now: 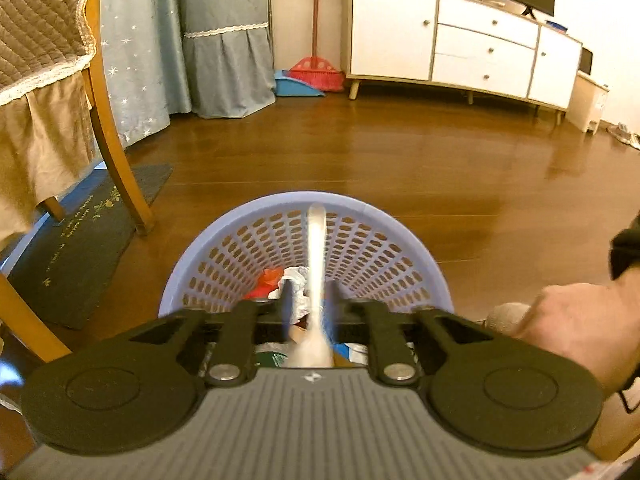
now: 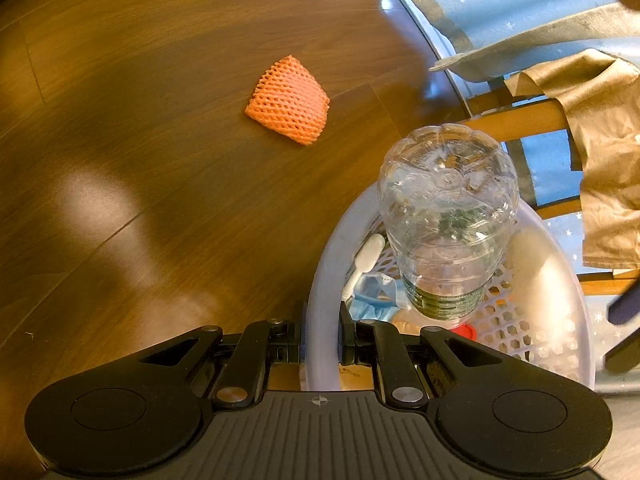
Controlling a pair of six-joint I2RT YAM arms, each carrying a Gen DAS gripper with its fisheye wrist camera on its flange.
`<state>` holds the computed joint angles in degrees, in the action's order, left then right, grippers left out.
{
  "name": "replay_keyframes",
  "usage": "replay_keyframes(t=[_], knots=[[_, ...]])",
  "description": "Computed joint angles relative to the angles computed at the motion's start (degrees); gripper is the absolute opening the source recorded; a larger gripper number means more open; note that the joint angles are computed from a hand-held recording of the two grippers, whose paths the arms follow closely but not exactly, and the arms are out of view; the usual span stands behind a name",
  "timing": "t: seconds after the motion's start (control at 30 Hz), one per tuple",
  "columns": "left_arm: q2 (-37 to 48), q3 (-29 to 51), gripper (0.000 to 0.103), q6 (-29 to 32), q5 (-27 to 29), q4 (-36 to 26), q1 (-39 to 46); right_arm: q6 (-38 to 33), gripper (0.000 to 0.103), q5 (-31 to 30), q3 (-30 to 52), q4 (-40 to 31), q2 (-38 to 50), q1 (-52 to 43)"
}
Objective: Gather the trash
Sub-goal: 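Carry the spoon into the basket and open the left tool, then lower the open left tool to the orange foam net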
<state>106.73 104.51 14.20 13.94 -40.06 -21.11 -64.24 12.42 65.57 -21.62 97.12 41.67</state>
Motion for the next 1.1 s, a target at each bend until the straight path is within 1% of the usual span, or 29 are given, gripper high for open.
replay_keyframes(t=[0.17, 0.33, 0.5, 0.63, 0.83, 0.9, 0.93, 0.97, 1.0, 1.03, 1.1], knots=[[-1.3, -2.3, 0.021, -1.5, -1.0, 1.8, 1.5, 0.1, 0.009, -0.1, -0.4, 0.4, -0.3, -0.2], [-2.9, -4.3, 0.021, -1.6, -2.1, 2.0, 4.0, -0.2, 0.010, -0.2, -0.1, 0.0, -0.2, -0.2], [-6.6, -9.4, 0.022, -1.1, -3.2, 4.3, 7.0, -0.1, 0.010, -0.2, 0.0, 0.1, -0.1, -0.3], [-8.9, -14.0, 0.038, 0.1, -5.0, 5.5, 11.2, 0.1, 0.010, -0.2, 0.1, 0.1, -0.1, -0.3], [-11.7, -23.6, 0.045, 0.5, -7.5, 8.9, 18.3, 0.0, 0.010, -0.1, -0.3, 0.4, -0.2, -0.3], [-11.8, -26.4, 0.052, 0.9, -7.8, 9.8, 19.7, -0.1, 0.010, -0.1, -0.2, 0.3, -0.2, -0.2], [-11.9, -28.2, 0.062, 1.1, -7.9, 10.9, 20.3, -0.1, 0.010, -0.1, -0.2, 0.3, -0.2, -0.2], [-12.4, -30.9, 0.074, 1.8, -9.1, 13.2, 20.5, -0.1, 0.010, -0.1, -0.2, 0.3, -0.2, -0.2], [-12.7, -33.2, 0.079, 2.4, -10.4, 15.2, 20.4, -0.2, 0.010, -0.1, -0.3, 0.3, -0.2, -0.2], [-12.6, -34.9, 0.081, 2.5, -11.0, 16.5, 20.5, -0.4, 0.010, -0.2, -0.2, 0.2, -0.2, -0.3], [-11.5, -37.1, 0.081, 2.5, -10.0, 17.5, 21.2, -0.6, 0.010, -0.3, -0.3, 0.1, -0.3, -0.4]])
